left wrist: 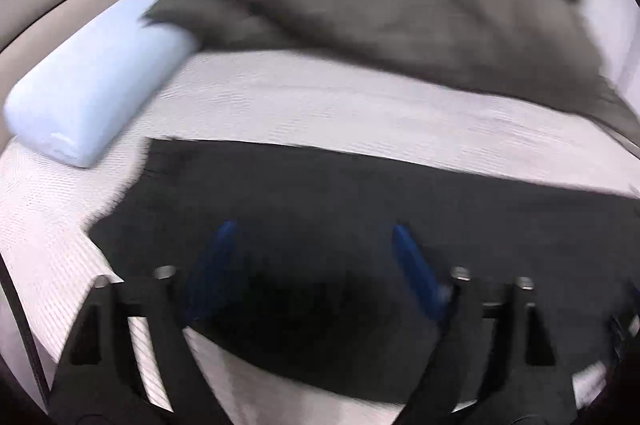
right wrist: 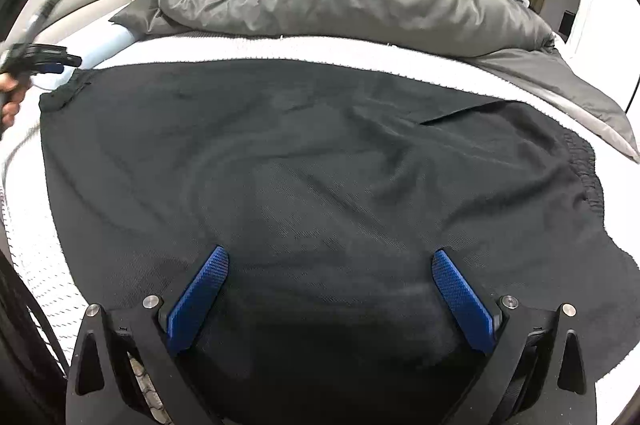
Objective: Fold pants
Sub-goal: 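Grasp the pants waistband edge with the left gripper and pull it straight, then release the pants with the left gripper and press them flat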
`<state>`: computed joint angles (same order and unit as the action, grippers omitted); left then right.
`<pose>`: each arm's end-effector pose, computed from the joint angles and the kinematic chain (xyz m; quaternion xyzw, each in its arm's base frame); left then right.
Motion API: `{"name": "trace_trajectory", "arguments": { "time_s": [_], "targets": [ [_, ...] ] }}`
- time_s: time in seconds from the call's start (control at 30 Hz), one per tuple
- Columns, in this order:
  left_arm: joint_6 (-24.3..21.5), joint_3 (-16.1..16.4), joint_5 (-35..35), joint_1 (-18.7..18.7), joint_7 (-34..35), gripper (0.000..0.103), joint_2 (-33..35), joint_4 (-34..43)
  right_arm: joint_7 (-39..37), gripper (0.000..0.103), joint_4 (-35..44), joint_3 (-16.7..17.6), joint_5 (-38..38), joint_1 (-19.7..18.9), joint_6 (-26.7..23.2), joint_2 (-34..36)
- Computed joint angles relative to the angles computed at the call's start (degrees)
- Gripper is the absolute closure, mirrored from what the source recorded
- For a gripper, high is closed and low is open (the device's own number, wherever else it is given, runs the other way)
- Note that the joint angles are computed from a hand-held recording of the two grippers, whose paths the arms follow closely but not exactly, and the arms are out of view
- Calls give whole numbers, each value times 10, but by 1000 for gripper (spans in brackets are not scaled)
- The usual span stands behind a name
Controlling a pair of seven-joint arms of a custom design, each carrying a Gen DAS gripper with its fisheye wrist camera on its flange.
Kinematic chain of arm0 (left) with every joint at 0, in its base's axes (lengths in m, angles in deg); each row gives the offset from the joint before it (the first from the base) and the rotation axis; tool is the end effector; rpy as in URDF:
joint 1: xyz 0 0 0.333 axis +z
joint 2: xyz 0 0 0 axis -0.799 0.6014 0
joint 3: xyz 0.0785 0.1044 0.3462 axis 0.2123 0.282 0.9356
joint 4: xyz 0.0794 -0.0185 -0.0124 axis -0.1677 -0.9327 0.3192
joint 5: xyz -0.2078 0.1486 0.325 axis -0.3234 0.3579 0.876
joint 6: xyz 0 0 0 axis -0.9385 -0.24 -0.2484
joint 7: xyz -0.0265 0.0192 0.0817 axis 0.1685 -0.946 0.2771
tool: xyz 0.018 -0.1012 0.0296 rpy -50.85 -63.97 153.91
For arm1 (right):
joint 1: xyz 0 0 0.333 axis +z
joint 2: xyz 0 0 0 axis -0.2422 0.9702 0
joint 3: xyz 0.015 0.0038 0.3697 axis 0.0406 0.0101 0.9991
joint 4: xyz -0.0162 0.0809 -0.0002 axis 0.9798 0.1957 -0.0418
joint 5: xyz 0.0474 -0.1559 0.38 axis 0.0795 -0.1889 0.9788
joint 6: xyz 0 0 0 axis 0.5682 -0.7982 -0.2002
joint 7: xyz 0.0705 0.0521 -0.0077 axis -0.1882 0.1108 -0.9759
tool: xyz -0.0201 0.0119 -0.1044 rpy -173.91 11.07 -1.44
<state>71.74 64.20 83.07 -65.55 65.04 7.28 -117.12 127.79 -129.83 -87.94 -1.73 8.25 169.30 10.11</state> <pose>0.7653 -0.1812 0.5087 -0.6555 0.6724 -0.2638 0.2204 0.5708 0.2760 0.4052 -0.6860 0.6194 -0.2961 0.2410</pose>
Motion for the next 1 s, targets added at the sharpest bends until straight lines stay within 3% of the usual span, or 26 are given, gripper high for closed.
{"name": "trace_trajectory", "arguments": {
  "time_s": [0.13,0.2,0.33,0.37,0.43,0.53,0.63,0.7,0.77,0.87,0.93,1.0],
  "targets": [
    [50,-114,-84,12,145,13,-24,-64,51,0,-9,-1,-55,1,31,-16],
    [39,-138,-99,-2,209,13,-9,-62,29,0,-11,8,-33,0,22,-15],
    [37,-83,-57,-81,203,13,12,-56,8,0,-23,10,-36,7,-26,-27],
    [42,-66,-45,-105,177,12,11,-66,23,0,-32,9,-52,9,-53,-38],
    [68,-52,-42,-117,151,2,9,-82,69,0,-61,8,-54,1,-131,-66],
    [66,-80,-81,-90,172,0,8,-89,164,1,-106,6,-55,-36,-143,-104],
    [65,-70,-82,-101,156,3,-10,-105,279,1,-131,12,-108,-69,-96,-132],
    [74,-117,-123,-72,202,5,-7,-95,297,0,-123,24,-116,-76,-89,-132],
    [74,-125,-131,-72,238,5,3,-70,284,0,-108,31,-123,-78,-62,-119],
    [41,-81,-92,-120,212,5,27,-21,189,0,-61,43,-93,-64,-39,-76],
    [3,-83,-96,-121,206,5,45,2,89,0,-27,47,-53,-51,-25,-41],
    [19,-102,-119,-103,221,5,46,-10,-24,0,-2,58,5,-36,-76,-12]
  ]
}}
